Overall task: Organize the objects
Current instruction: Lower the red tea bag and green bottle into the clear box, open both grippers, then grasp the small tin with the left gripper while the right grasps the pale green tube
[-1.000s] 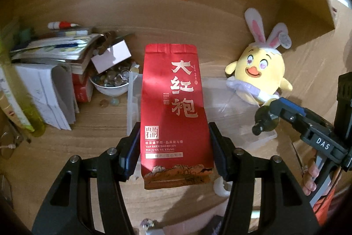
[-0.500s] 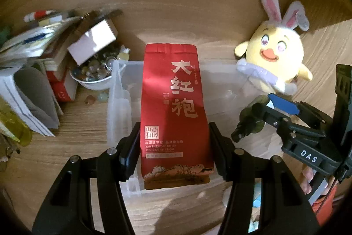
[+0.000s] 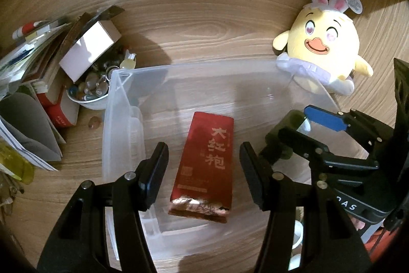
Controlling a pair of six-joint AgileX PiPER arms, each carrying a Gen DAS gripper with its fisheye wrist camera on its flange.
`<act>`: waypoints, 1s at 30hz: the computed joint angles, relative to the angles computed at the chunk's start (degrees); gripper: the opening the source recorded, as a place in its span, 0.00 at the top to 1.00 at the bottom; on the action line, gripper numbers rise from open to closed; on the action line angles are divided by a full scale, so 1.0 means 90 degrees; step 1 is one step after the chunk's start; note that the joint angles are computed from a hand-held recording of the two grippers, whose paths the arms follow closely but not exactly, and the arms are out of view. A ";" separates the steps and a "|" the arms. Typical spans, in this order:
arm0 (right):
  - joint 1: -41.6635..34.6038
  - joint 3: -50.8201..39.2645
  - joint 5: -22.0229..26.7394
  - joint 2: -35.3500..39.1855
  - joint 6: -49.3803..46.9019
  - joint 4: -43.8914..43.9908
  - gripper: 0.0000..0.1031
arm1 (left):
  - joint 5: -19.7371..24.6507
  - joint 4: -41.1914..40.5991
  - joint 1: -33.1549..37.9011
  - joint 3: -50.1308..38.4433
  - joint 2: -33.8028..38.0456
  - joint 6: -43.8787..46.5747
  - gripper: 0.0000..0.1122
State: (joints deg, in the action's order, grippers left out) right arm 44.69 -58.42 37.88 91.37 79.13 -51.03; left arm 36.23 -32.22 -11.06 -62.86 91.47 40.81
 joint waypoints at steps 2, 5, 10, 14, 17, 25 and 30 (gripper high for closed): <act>0.0013 -0.0024 0.0036 0.0019 -0.0004 -0.0006 0.51 | 0.0010 0.0034 -0.0009 -0.0023 0.0003 -0.0063 0.49; -0.0013 -0.0030 -0.0001 -0.0004 -0.0117 0.0101 0.50 | -0.0012 0.0132 -0.0044 -0.0035 -0.0045 -0.0214 0.49; -0.0011 -0.0010 -0.0036 -0.0118 -0.0240 0.0252 0.38 | 0.0148 0.0058 0.0133 0.0002 -0.0220 -0.0131 0.47; 0.0217 0.0059 0.0211 -0.0342 0.0079 -0.0052 0.28 | 0.0259 -0.0159 0.0371 0.0147 -0.0503 0.0087 0.41; 0.0415 0.0080 0.0460 -0.0507 0.0257 -0.0229 0.25 | 0.0351 -0.0330 0.0560 0.0306 -0.0789 0.0312 0.36; 0.1026 0.0128 0.1029 -0.0936 0.0466 -0.0405 0.20 | 0.0555 -0.0712 0.0983 0.0854 -0.1658 0.0922 0.25; 0.1663 0.0242 0.1604 -0.1130 0.0867 -0.0621 0.20 | 0.0803 -0.0924 0.1303 0.1280 -0.2224 0.1422 0.22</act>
